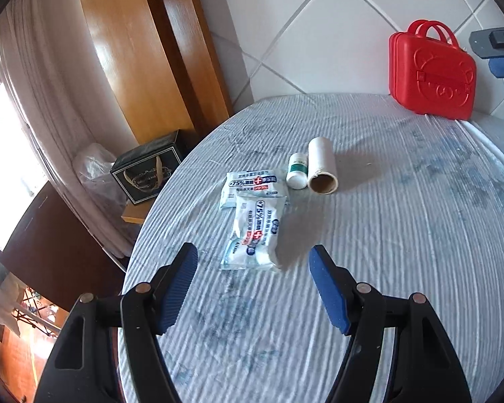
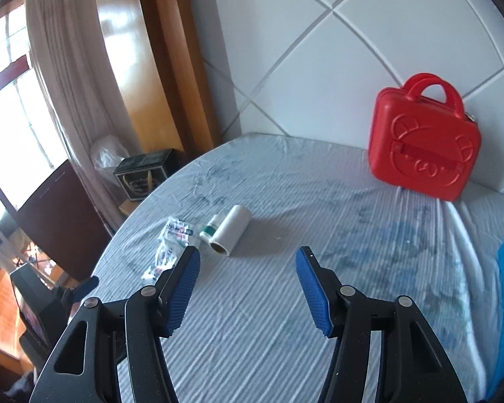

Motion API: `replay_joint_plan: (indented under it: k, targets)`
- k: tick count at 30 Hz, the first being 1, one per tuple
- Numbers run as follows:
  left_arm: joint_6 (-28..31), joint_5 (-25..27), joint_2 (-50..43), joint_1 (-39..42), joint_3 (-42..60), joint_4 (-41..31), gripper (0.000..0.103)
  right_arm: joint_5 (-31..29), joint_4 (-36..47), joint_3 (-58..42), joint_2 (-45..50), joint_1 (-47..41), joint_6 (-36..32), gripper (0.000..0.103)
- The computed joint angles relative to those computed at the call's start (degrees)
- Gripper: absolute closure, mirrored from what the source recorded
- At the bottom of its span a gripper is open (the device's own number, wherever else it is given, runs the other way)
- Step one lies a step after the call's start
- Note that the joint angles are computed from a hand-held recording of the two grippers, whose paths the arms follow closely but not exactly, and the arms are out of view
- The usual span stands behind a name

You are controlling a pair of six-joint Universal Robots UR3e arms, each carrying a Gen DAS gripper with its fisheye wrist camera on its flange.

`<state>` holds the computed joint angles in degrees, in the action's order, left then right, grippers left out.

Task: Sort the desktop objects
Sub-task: 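Withdraw both tools and approach the wet-wipe packs and paper tube, then grasp the white paper tube with the right tool while the left grasps a wet-wipe pack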

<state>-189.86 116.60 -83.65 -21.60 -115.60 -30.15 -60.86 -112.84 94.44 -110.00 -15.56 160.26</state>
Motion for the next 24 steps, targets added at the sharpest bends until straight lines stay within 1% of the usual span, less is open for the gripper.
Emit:
replay_joint_plan:
  k: [1, 3, 5, 9, 13, 17, 18, 21, 22, 24]
  targets:
    - [2.6, -1.9, -0.2, 2.4, -0.5, 1.3, 0.034, -2.3, -3.6, -0.8, 3.6, 3.8, 3.5, 0.043]
    - [6.9, -5.1, -1.2, 6.5, -1.0, 3.3, 0.034, -5.9, -8.1, -3.2, 10.3, 9.7, 8.5, 0.043]
    - [10.3, -8.3, -3.1, 10.1, -0.8, 5.1, 0.034, -9.1, -10.8, -6.4, 17.0, 14.3, 12.7, 0.043]
    - [15.7, -14.0, -7.9, 14.6, 0.7, 8.4, 0.034, -15.0, -13.7, -12.5, 28.1, 20.2, 17.5, 0.043]
    - [19.0, -19.3, -11.5, 17.2, 2.1, 10.3, 0.034, -17.4, -12.2, -20.4, 38.6, 22.9, 20.9, 0.044]
    - [21.8, -24.9, -15.0, 19.6, 4.3, 9.0, 0.034, -20.3, -8.9, -31.9, 50.8, 25.3, 23.2, 0.045]
    - [22.3, -25.3, -16.2, 19.7, 5.2, 8.7, 0.034, -20.8, -7.4, -35.4, 54.0, 25.7, 23.9, 0.049]
    - [23.6, -26.8, -19.5, 19.9, 8.1, 6.6, 0.034, -23.5, -2.1, -45.3, 62.0, 26.7, 25.4, 0.051]
    - [23.7, -27.2, -20.2, 20.1, 8.6, 6.1, 0.034, -23.6, -0.1, -48.3, 64.2, 26.7, 25.9, 0.055]
    - [23.4, -28.4, -21.4, 20.9, 9.7, 4.6, 0.034, -22.7, 0.7, -50.3, 66.2, 26.4, 26.0, 0.056]
